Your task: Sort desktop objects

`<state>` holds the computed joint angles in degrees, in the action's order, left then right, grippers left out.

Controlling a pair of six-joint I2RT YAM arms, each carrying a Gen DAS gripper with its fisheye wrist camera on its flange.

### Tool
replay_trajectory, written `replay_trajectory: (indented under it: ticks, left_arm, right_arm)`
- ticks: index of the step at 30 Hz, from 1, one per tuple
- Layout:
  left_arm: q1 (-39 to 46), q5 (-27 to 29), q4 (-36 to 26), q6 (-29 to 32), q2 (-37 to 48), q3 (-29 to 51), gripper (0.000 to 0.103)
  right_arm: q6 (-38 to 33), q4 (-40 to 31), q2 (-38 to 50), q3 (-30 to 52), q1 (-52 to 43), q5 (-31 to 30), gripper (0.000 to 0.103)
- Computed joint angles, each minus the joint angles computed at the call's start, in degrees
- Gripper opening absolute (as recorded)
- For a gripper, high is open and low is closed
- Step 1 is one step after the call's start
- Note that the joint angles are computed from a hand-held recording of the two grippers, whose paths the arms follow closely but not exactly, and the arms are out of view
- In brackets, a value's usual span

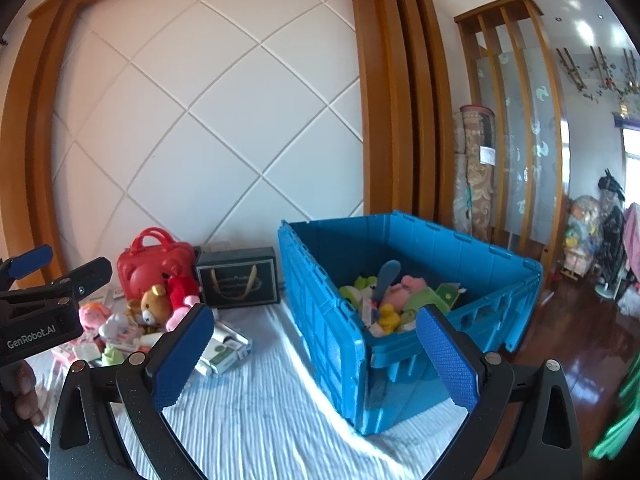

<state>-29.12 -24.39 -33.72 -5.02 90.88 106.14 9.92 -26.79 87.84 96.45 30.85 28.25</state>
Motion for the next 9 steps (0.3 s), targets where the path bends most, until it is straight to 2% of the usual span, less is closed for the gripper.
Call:
replay_trajectory:
  ticks: [3, 5, 9]
  left_arm:
    - [0.66, 1.24, 0.19, -0.38, -0.70, -1.06, 0.102]
    - [0.52, 0.18, 3.21, -0.14, -2.58, -3.98, 0.102]
    - [1.22, -1.31, 5.30, 0.33, -3.85, -5.30, 0.102]
  right_arm:
    - [-0.35, 0.02, 0.54, 0.62, 0.48, 0.18, 0.103]
    - [-0.58, 0.23, 0.88, 0.82, 0.82, 0.29, 0.103]
    - [-0.64, 0.37, 1.77, 1.53, 1.08, 0.00, 0.103]
